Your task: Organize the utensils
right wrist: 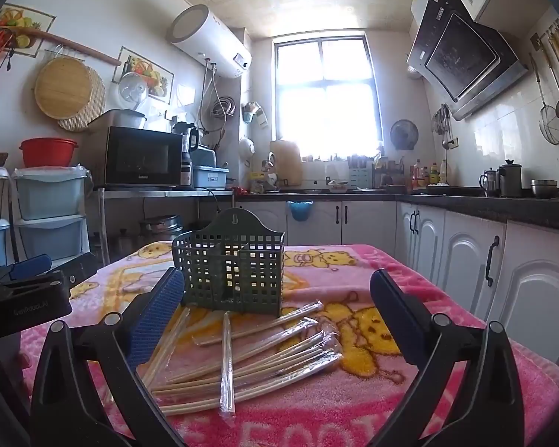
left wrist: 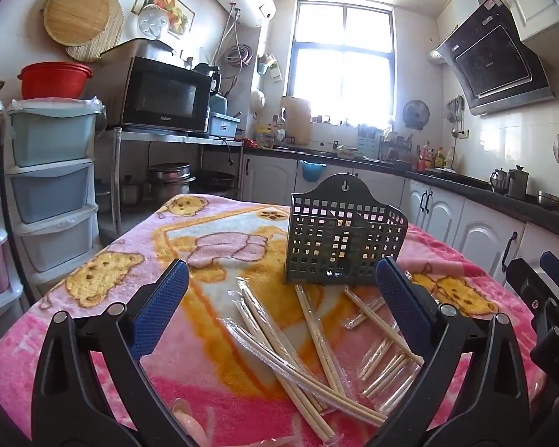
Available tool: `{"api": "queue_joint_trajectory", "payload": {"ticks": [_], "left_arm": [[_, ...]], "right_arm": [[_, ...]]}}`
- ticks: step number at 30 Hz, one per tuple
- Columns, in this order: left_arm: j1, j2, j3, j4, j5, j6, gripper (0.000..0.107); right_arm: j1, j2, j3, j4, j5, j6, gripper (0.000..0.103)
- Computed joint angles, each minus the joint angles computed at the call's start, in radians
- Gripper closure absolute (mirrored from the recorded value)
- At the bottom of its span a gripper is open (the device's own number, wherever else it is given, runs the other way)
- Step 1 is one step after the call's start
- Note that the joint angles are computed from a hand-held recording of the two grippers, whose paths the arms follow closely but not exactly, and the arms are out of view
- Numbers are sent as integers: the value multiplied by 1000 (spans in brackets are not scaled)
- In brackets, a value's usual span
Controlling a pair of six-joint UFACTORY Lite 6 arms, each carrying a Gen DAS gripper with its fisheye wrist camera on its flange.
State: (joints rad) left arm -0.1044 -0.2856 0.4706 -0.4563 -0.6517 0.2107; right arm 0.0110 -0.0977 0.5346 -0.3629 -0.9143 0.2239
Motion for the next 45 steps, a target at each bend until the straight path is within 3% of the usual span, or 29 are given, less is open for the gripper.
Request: {"api": "queue_joint_trajectory", "payload": {"ticks": [45], "left_arm": [[33, 6, 7, 57, 14, -35, 14]], "right_arm": [[10, 11, -1, 7, 6, 1, 6]]}}
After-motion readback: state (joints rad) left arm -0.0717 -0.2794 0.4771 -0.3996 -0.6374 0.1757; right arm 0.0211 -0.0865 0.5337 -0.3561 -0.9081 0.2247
